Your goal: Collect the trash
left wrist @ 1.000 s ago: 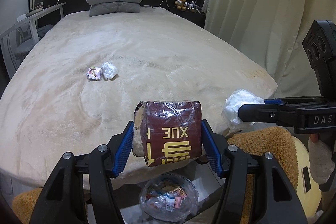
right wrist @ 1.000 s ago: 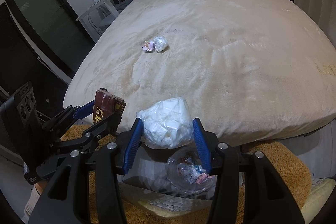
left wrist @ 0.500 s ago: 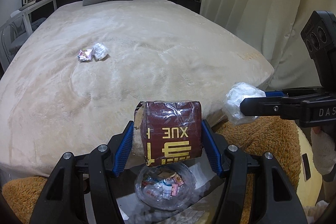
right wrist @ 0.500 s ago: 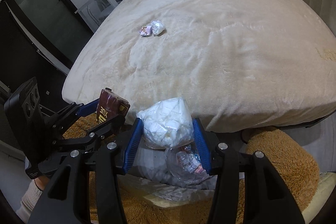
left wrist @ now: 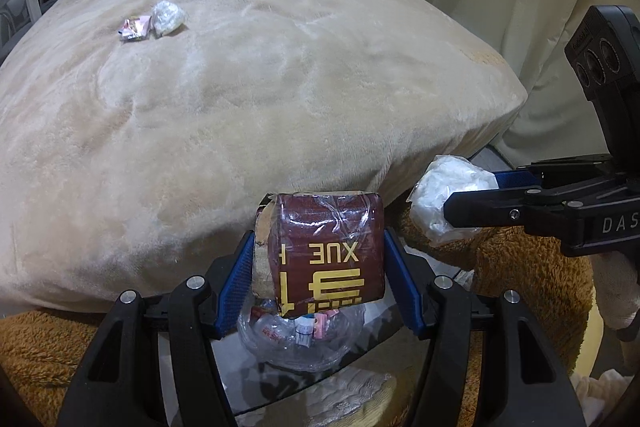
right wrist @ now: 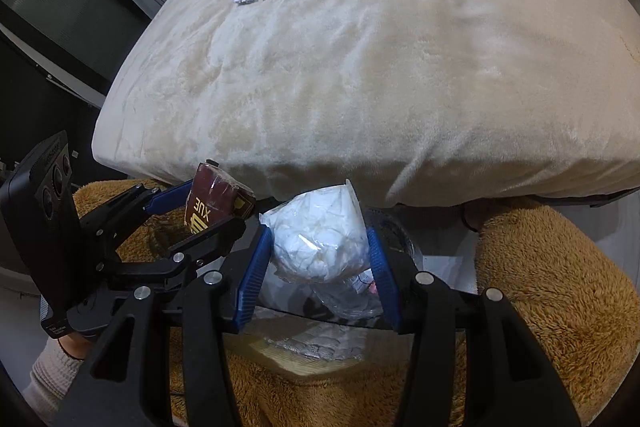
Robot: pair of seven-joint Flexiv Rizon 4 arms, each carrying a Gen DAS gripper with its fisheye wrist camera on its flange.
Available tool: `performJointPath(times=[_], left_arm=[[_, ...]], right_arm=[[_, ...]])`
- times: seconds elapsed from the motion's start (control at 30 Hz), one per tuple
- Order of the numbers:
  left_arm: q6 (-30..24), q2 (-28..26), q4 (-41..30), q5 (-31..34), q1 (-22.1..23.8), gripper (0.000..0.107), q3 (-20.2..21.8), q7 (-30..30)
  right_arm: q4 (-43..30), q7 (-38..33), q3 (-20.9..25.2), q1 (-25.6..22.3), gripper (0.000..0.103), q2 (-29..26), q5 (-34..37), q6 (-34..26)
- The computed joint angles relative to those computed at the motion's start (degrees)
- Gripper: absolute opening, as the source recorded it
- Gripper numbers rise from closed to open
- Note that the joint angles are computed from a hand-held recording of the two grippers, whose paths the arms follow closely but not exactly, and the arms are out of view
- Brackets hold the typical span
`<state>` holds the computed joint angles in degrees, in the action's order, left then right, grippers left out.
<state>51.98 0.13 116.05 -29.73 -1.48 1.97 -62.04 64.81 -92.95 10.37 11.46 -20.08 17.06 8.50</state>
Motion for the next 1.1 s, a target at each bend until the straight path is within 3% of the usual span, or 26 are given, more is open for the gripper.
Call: performJointPath(times=[0.47,1.1], left_arm=[[-5.69,-4.47,2.21,2.73,0.80,0.061,-0.45,-0.94],[-14.77,-12.08,-1.69,7.15,2.29,0.061,-1.11,-5.68]], right_arm=[[3.03,1.44,-0.24,0.58,0.049,-2.95,-2.53,-4.44],[2.35,3.31,-0.08,1.34,0.050,-8.31,-4.32,-9.30]])
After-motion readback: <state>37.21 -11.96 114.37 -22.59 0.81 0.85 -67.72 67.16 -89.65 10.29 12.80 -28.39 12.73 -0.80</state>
